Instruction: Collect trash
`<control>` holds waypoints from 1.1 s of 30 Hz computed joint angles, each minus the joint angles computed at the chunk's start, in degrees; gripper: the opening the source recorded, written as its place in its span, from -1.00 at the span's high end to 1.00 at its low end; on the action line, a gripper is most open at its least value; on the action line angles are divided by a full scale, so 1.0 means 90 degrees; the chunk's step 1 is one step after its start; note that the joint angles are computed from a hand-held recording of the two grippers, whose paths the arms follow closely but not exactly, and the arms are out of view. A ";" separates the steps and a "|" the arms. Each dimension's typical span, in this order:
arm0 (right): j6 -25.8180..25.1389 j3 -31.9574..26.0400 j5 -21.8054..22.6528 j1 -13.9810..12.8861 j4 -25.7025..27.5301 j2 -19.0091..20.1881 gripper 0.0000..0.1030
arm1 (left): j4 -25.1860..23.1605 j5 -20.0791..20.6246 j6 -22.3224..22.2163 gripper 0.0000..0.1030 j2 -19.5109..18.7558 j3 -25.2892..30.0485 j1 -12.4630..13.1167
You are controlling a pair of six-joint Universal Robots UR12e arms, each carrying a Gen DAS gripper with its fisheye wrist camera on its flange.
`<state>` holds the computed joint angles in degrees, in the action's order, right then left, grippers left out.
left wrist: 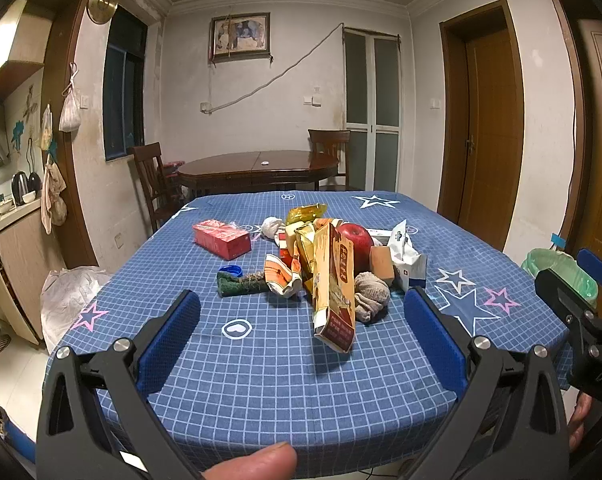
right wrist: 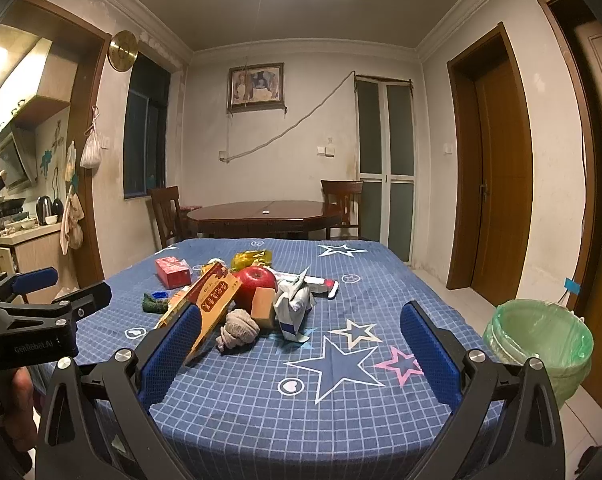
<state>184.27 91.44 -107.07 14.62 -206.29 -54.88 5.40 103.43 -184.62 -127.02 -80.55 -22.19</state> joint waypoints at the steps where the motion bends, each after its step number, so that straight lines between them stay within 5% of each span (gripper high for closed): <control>1: 0.0005 -0.0003 0.0003 -0.0001 0.0013 0.0003 -0.92 | 0.0000 0.0003 0.0003 -0.90 -0.0002 0.0004 -0.0001; 33: 0.0083 0.0025 0.0045 -0.0024 0.0211 -0.0030 -0.92 | -0.0145 -0.0015 0.0021 -0.91 -0.0028 0.0044 -0.0002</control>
